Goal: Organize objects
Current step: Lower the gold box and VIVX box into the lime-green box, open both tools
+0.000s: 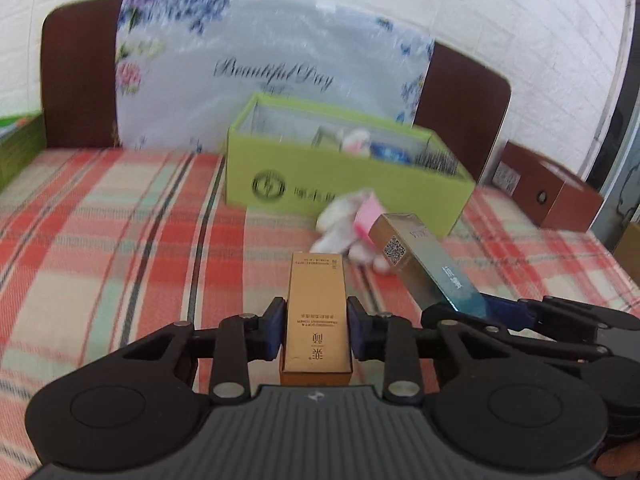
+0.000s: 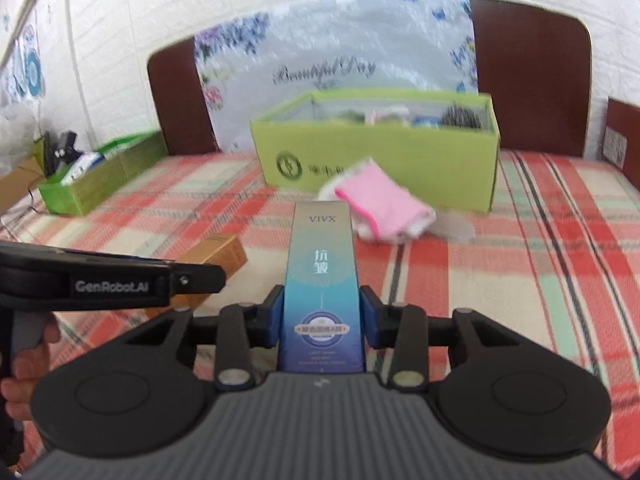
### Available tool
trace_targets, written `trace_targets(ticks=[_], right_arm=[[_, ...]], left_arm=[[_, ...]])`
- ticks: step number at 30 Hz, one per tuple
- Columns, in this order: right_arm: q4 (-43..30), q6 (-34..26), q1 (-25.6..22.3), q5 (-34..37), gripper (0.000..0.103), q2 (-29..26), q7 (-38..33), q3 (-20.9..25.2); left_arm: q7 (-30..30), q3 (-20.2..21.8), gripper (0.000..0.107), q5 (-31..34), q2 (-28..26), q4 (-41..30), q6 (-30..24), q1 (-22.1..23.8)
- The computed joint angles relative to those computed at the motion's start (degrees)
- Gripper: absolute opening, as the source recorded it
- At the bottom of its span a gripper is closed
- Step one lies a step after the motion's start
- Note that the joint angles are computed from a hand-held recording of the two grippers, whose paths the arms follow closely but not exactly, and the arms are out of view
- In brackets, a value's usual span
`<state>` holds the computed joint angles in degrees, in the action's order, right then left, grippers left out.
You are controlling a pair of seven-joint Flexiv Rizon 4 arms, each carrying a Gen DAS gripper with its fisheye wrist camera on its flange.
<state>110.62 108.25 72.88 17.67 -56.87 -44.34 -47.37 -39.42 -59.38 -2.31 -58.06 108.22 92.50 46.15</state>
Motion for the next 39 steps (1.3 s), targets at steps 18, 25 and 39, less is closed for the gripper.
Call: trace_targets(ticks=[18, 25, 39], right_arm=[[-26.92, -9.41, -18.15, -4.33, 0.038, -9.29, 6.22, -7.71], [-32.74, -12.29, -23.22, -10.25, 0.038, -12.93, 12.49, -6.85], [-25.28, -9.27, -19.87, -16.19, 0.095, -12.34, 15.59, -9.67]], left_arm=[[4.55, 8.68, 0.034, -13.43, -7.75, -39.46, -6.85, -26.83], [5.77, 13.97, 0.034, -19.89, -9.57, -45.52, -7.88, -31.85], [7.86, 9.07, 0.085, -17.13, -7.36, -34.68, 0.13, -26.06]])
